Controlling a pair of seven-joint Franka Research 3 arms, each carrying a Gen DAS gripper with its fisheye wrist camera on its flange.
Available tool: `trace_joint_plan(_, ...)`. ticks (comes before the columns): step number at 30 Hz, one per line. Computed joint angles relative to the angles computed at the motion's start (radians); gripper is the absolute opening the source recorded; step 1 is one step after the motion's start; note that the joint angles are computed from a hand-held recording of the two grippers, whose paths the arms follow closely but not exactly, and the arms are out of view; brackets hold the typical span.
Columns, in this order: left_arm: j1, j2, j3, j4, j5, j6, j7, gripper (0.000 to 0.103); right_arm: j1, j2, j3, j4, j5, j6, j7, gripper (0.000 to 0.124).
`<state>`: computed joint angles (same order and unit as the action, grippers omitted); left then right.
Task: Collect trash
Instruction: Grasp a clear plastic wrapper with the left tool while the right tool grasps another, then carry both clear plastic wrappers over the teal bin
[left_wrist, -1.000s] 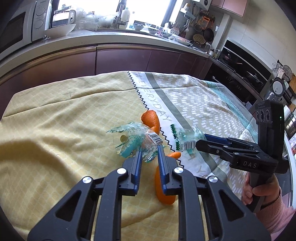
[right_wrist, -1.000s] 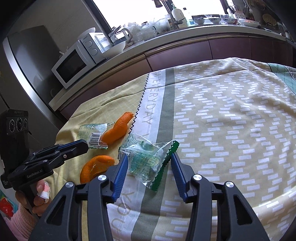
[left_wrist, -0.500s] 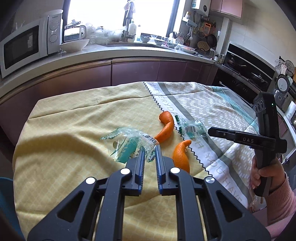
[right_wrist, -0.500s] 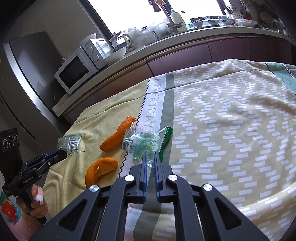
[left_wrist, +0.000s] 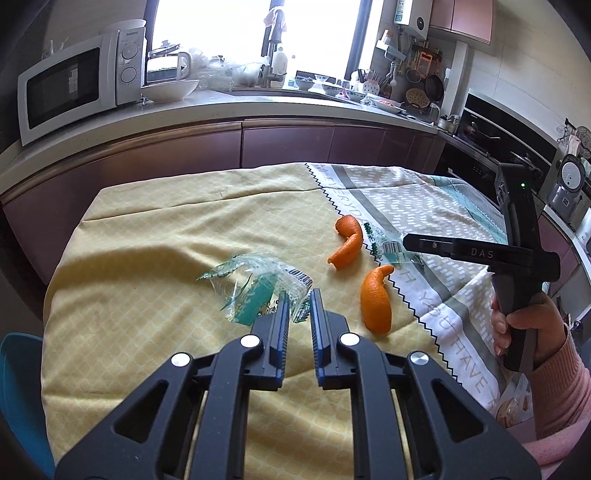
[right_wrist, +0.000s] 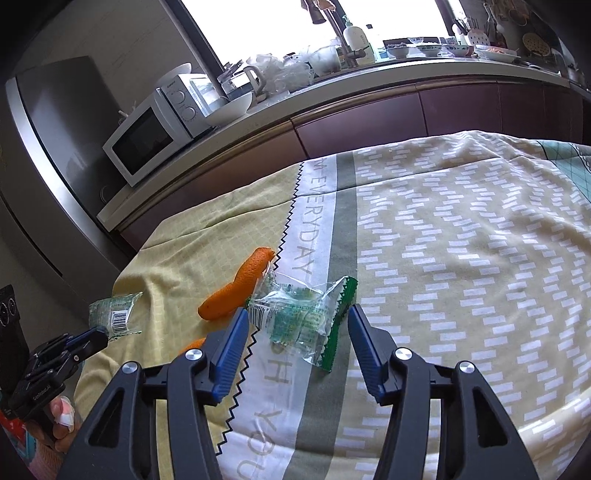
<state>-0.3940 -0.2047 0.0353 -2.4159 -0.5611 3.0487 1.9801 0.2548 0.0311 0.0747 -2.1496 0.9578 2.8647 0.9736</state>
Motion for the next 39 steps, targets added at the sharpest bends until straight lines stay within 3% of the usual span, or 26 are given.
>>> trace_joint_plan(3, 0.014, -0.011, -0.008, -0.016, 0.025, 0.008, -0.024, 0.012, 0.007, 0.021, -0.003, 0.002, -0.14, 0.015, 0.115, 0.047)
trace_joint_plan(5, 0.019, -0.019, -0.007, -0.024, 0.043, 0.01, -0.042, 0.012, 0.003, 0.019, -0.002, -0.001, -0.153, 0.016, 0.126, 0.026)
trace_joint_plan(7, 0.01, -0.028, 0.005, -0.036, 0.049, 0.013, -0.046, 0.012, -0.007, 0.022, 0.001, 0.006, -0.105, -0.004, 0.096, 0.017)
trace_joint_plan(18, 0.008, -0.074, 0.036, -0.097, 0.185, 0.037, -0.15, 0.012, -0.012, -0.007, 0.003, -0.015, 0.07, 0.007, -0.035, 0.01)
trace_joint_plan(24, 0.043, -0.109, 0.02, -0.135, 0.301, 0.05, -0.233, 0.012, -0.002, -0.045, -0.008, -0.034, 0.201, 0.0, -0.132, 0.01)
trace_joint_plan(32, 0.057, -0.169, 0.03, -0.19, 0.427, 0.056, -0.319, 0.012, 0.039, -0.109, -0.019, -0.047, 0.349, -0.043, -0.291, 0.01)
trace_joint_plan(39, 0.084, -0.241, 0.036, -0.245, 0.507, 0.047, -0.386, 0.012, 0.074, -0.12, -0.013, -0.03, 0.381, -0.109, -0.345, 0.01)
